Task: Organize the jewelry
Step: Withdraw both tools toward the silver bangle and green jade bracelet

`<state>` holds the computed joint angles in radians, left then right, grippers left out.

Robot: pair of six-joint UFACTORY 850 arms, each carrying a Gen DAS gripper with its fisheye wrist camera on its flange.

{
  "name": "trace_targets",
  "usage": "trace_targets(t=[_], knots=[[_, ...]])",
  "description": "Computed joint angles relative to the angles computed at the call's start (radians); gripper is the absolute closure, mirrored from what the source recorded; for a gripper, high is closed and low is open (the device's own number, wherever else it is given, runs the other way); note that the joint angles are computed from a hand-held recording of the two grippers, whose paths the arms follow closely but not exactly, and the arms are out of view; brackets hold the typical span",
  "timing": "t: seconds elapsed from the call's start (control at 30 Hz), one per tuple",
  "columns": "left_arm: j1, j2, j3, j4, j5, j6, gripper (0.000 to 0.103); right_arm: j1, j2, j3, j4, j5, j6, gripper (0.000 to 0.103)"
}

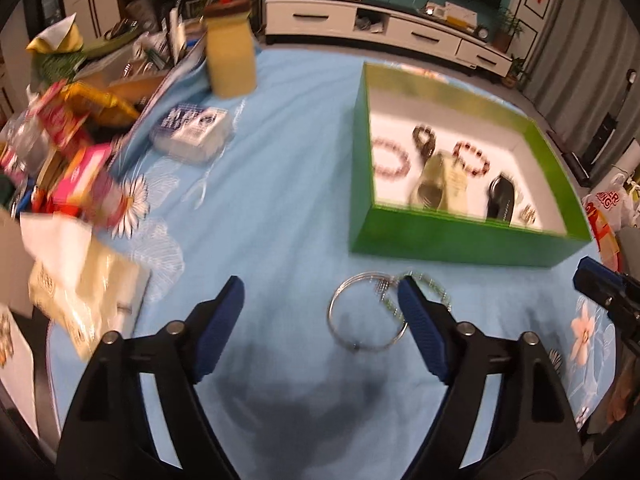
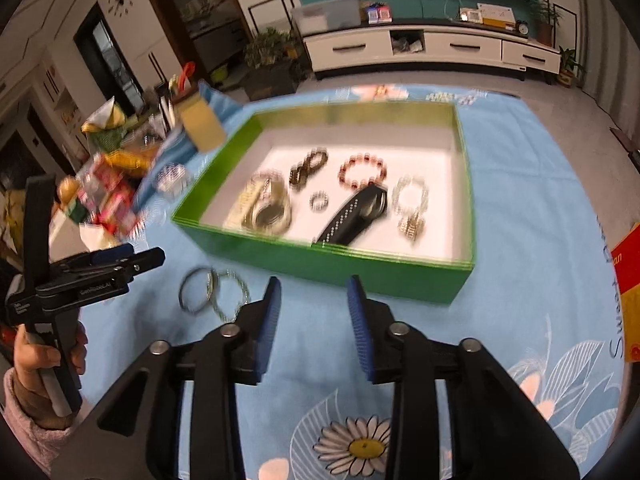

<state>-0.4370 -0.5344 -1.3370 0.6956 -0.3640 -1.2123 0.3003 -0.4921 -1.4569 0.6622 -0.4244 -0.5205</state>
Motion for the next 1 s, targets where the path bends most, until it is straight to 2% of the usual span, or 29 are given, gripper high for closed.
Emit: trace_targets(t=[0.17,0.4,0.67,0.8,1.0], knots=[[-0.011,0.011,0.041,0.014,-0.007,-0.041,0.009,0.020,-0.003,0.034,-0.029,0.002,0.040,0.048],[-0.019,0.021,0.063,0.006,-0.004,-0.040,0.003,0.035,0.000,0.042,-0.056,0.014,0.080,0.030],[-0.015,0.020,0.065,-0.033,0.001,-0.015,0.002,0.044,-0.013,0.018,-0.091,-0.005,0.108,0.022],[-0.017,0.018,0.065,-0.007,-0.019,-0.037,0.002,0.051,-0.030,-0.002,-0.122,-0.025,0.133,0.013],[-0.014,0.005,0.053,-0.020,-0.036,-0.014,0.002,0.065,-0.047,-0.022,-0.170,-0.031,0.167,0.012]])
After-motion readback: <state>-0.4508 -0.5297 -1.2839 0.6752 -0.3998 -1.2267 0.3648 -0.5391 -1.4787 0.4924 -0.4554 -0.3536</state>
